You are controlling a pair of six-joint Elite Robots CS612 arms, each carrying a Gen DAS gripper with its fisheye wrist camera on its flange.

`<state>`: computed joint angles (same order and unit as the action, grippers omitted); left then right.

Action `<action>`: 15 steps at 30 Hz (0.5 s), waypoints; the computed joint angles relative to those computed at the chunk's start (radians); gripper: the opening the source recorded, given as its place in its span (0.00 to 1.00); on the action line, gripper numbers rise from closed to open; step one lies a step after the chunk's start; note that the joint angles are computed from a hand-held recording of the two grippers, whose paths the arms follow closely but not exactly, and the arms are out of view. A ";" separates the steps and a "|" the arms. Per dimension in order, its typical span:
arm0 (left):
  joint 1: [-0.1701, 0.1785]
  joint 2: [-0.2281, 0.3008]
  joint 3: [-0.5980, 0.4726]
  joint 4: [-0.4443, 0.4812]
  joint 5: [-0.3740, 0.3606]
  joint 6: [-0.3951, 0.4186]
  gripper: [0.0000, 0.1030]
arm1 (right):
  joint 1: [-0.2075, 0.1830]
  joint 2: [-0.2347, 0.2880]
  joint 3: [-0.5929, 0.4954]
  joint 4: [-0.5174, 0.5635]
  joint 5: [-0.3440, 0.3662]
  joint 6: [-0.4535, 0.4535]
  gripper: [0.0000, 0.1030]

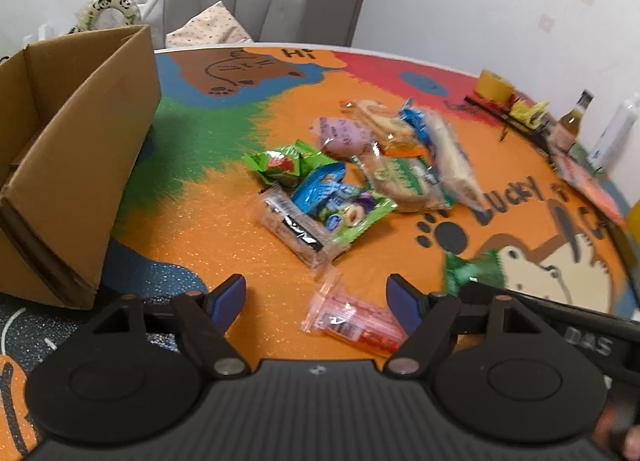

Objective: Organize snacks
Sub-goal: 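Grasp the green-wrapped cake with the right tool while the left tool grasps the pink candy tube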

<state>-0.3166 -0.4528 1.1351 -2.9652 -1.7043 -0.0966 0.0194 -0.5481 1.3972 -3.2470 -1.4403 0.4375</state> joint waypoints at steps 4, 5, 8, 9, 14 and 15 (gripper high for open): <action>0.000 -0.005 0.010 -0.002 -0.014 0.030 0.78 | -0.001 -0.006 0.010 -0.002 -0.011 0.008 0.32; 0.001 -0.007 0.013 -0.001 -0.026 0.038 0.79 | 0.000 -0.007 0.012 -0.003 -0.017 0.008 0.32; -0.001 -0.012 0.025 0.003 -0.019 0.065 0.81 | 0.000 -0.010 0.018 -0.005 -0.027 0.011 0.32; -0.001 -0.014 0.030 0.002 -0.016 0.071 0.81 | 0.001 -0.011 0.020 -0.004 -0.029 0.012 0.32; 0.004 -0.020 0.049 -0.020 -0.019 0.076 0.81 | 0.005 -0.021 0.031 0.007 -0.047 0.007 0.36; 0.006 -0.020 0.051 -0.025 -0.028 0.075 0.81 | 0.006 -0.021 0.031 0.006 -0.047 0.005 0.42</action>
